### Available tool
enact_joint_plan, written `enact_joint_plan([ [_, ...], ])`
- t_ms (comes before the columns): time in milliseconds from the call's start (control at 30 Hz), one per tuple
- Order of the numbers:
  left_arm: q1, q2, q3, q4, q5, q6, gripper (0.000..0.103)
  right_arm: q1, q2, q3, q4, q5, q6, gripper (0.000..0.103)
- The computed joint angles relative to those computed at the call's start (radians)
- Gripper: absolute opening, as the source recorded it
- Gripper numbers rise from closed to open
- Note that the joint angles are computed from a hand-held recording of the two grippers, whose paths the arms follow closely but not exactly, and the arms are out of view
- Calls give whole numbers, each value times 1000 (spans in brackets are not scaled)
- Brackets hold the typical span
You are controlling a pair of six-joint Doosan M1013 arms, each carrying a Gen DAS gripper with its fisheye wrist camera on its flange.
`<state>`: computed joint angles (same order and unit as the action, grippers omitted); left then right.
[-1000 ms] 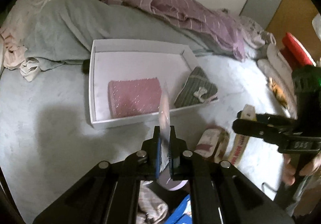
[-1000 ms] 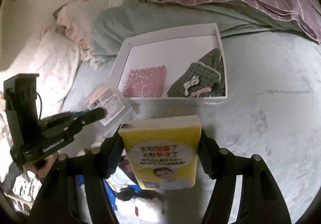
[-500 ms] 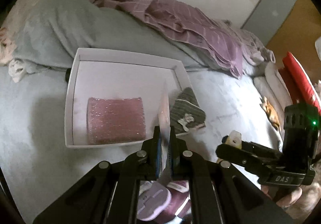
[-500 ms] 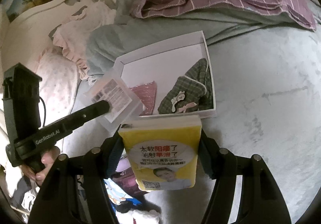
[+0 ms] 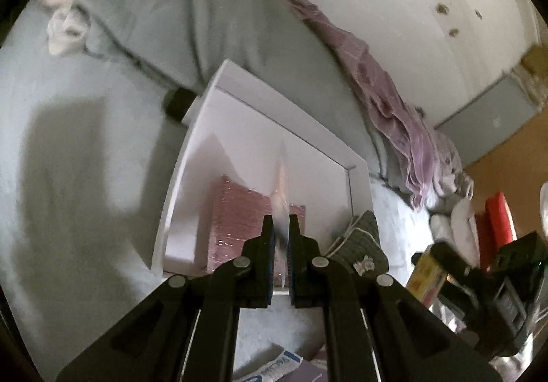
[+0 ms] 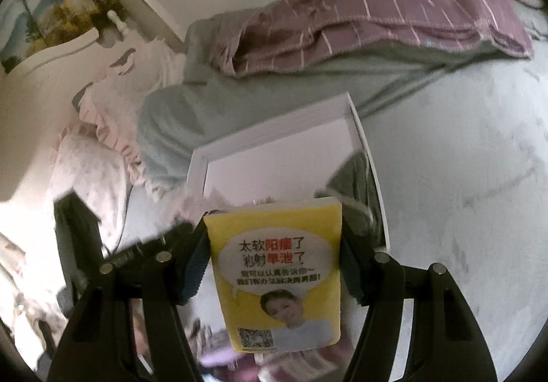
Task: Organize soft objects
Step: 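Lower the book and packet into the white box and open both tools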
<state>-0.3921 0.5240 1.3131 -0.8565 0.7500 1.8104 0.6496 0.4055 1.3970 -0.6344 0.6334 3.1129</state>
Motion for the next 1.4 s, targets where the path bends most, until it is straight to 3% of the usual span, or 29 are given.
enact_joint_plan([
  [67, 0, 16, -14, 1, 30, -27, 5, -12, 29, -48, 1, 9, -26, 67],
  [133, -10, 33, -46, 86, 78, -115, 5, -25, 53, -80, 33, -7, -63, 67],
  [233, -26, 53, -80, 186, 134, -204, 5, -57, 110, -150, 207, 1, -219, 67],
  [333, -31, 53, -87, 229, 142, -237, 9, -79, 171, -221, 378, 68, -371, 67],
  [533, -41, 38, -100, 356, 178, -289, 23, -82, 199, -239, 392, 84, -381, 72],
  [667, -53, 7, -86, 457, 143, -319, 68, -80, 195, -236, 389, 99, -405, 79],
  [733, -61, -5, -83, 514, 129, -320, 70, -80, 193, -232, 363, 95, -375, 80],
  [833, -66, -5, -91, 546, 139, -340, 70, -76, 178, -209, 305, 64, -292, 80],
  [933, -52, -4, -86, 504, 142, -314, 70, -62, 143, -163, 195, 30, -182, 80],
  [967, -46, -4, -86, 501, 151, -318, 66, -57, 133, -155, 180, 36, -176, 80],
  [1100, -36, -21, -69, 512, 133, -327, 13, -26, 110, -152, 169, 147, -214, 79],
  [1267, -56, -51, -49, 543, 111, -274, 10, 28, 74, -101, 75, 164, -189, 76],
  [1400, -90, -95, -15, 611, 69, -210, 10, 71, 79, -127, 0, 281, -219, 75],
])
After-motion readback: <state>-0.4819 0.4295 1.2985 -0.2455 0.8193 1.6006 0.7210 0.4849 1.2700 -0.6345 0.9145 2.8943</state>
